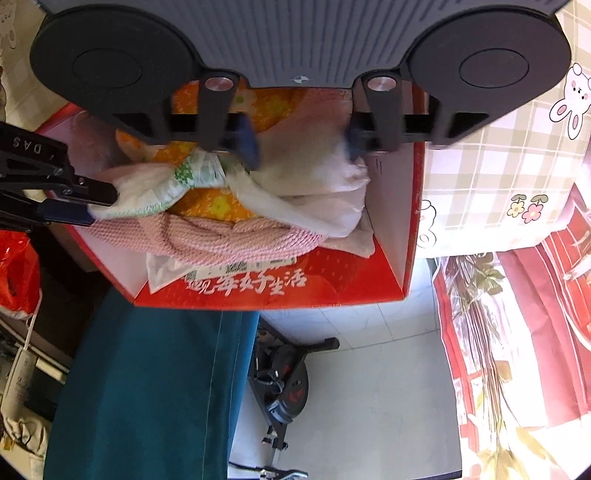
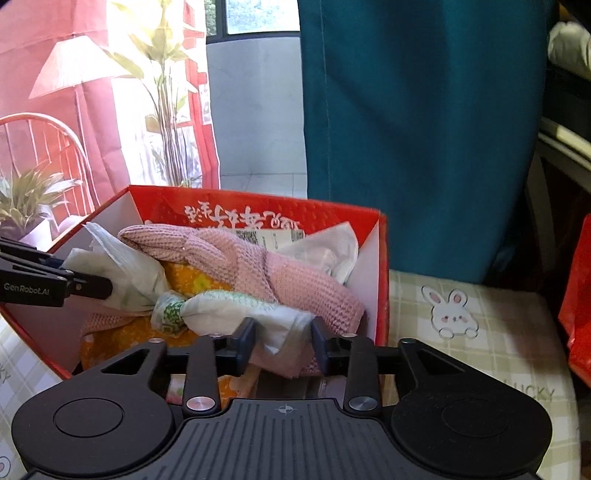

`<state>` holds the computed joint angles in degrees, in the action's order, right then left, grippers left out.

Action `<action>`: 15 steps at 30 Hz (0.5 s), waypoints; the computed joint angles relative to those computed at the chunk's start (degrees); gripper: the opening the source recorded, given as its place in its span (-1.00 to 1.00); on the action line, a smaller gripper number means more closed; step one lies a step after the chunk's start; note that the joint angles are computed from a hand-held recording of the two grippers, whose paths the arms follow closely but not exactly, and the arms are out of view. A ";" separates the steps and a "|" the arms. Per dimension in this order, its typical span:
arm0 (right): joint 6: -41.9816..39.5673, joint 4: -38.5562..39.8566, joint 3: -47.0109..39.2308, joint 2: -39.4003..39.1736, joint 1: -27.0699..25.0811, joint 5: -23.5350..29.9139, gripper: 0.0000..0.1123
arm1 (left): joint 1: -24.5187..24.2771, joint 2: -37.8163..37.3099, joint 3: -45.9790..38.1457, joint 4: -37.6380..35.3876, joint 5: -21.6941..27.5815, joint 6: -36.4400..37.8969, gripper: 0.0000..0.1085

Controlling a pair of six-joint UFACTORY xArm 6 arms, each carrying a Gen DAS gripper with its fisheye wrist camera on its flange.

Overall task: Organize soft objects
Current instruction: 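Open both grippers and withdraw them from the red box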

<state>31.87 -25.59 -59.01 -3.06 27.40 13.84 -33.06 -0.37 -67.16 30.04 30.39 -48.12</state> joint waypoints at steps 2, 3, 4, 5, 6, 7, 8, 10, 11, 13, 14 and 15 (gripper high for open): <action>1.20 -2.91 0.14 -0.96 0.32 0.14 -0.27 | -0.39 -1.41 0.84 0.74 -0.48 -0.15 0.25; 1.59 -3.64 0.44 -1.55 0.44 -0.03 -0.20 | -0.71 -2.21 1.27 1.41 -0.56 -0.23 0.27; 1.61 -3.73 0.80 -2.15 0.55 -0.43 -0.18 | -1.12 -3.04 1.68 2.73 -0.39 -0.84 0.29; 1.32 -3.42 1.29 -2.78 0.67 -1.04 -0.15 | -1.58 -4.07 2.31 4.44 -0.35 -1.78 0.34; 1.06 -3.15 1.95 -3.58 0.89 -1.74 -0.14 | -1.95 -4.96 2.89 5.68 -0.45 -2.49 0.38; 1.07 -3.19 2.33 -4.18 1.10 -2.14 -0.14 | -2.37 -5.96 3.57 6.80 -0.58 -3.18 0.40; 1.00 -3.07 2.86 -4.84 1.32 -2.68 -0.14 | -2.81 -6.91 4.25 7.90 -0.70 -3.89 0.43; 0.64 -2.33 4.37 -6.48 1.91 -3.60 -0.13 | -3.82 -8.81 5.51 10.65 -0.55 -5.80 0.50; 0.52 -1.99 4.99 -7.24 2.22 -3.82 -0.13 | -4.35 -9.77 6.15 12.17 -0.23 -6.97 0.52; 0.89 -2.00 6.55 -8.92 2.89 -4.42 -0.13 | -5.29 -11.58 7.51 14.04 0.25 -8.78 0.52; 1.21 -2.12 7.43 -9.84 3.18 -4.78 -0.13 | -5.72 -12.56 8.39 14.58 0.22 -9.68 0.52; 1.22 -1.94 8.43 -10.80 3.44 -5.25 -0.13 | -6.05 -13.47 9.29 14.92 0.01 -10.44 0.52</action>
